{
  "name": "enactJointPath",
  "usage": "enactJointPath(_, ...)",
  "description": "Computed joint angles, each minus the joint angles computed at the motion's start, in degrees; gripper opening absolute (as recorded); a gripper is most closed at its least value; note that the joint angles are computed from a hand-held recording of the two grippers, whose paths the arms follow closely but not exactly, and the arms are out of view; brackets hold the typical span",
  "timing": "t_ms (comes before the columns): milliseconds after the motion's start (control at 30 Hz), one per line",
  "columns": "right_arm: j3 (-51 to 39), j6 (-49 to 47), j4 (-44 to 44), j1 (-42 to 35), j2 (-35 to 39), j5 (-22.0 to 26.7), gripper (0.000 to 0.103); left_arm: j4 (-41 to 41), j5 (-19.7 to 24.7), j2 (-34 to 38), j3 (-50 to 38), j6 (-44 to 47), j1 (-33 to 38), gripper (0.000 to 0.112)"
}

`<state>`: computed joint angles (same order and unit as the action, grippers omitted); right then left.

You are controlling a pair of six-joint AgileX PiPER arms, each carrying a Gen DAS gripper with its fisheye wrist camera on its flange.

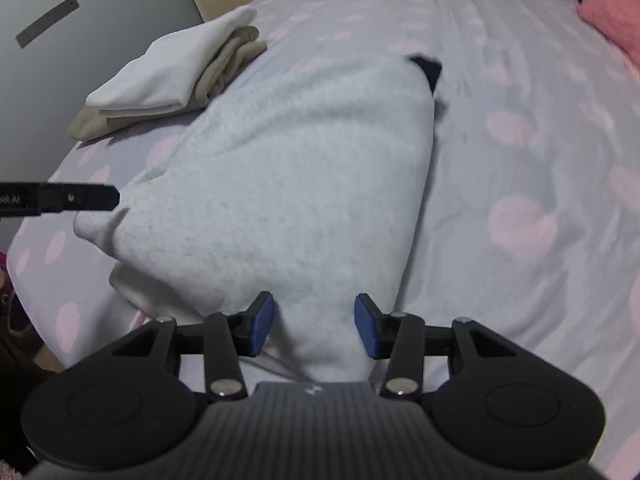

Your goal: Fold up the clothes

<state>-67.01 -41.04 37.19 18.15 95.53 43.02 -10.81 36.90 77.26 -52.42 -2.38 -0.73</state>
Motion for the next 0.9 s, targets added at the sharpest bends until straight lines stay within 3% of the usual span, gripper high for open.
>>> enactJointPath(167,4.74,-6.90,1.28,1.35,-0.82,-4.93,0.050,6.06,0.64,4.87,0.44,-5.37,-2.14,0.030)
enactJointPath(300,6.32,-13.59,5.87,-0.38,-0.35,-4.93,0.050,7.36,0.98,6.71,0.30,-6.02,-2.70,0.030)
enactJointPath(567,10.67,-18.86,7.31,-3.48,-5.21,-3.84,0.051,2.70,-1.24,-3.42,4.80,-3.50,-0.52,0.030)
enactJointPath(733,14.32,-19.55,4.22,-0.82,-7.67,-7.39,0.060,2.93,0.17,-4.67,4.95,-4.67,-1.41,0.039)
enactJointPath(900,17.21,-20.90,1.30,2.60,-9.06,-13.69,0.060,4.11,1.43,-6.92,5.99,-7.40,-2.99,0.047)
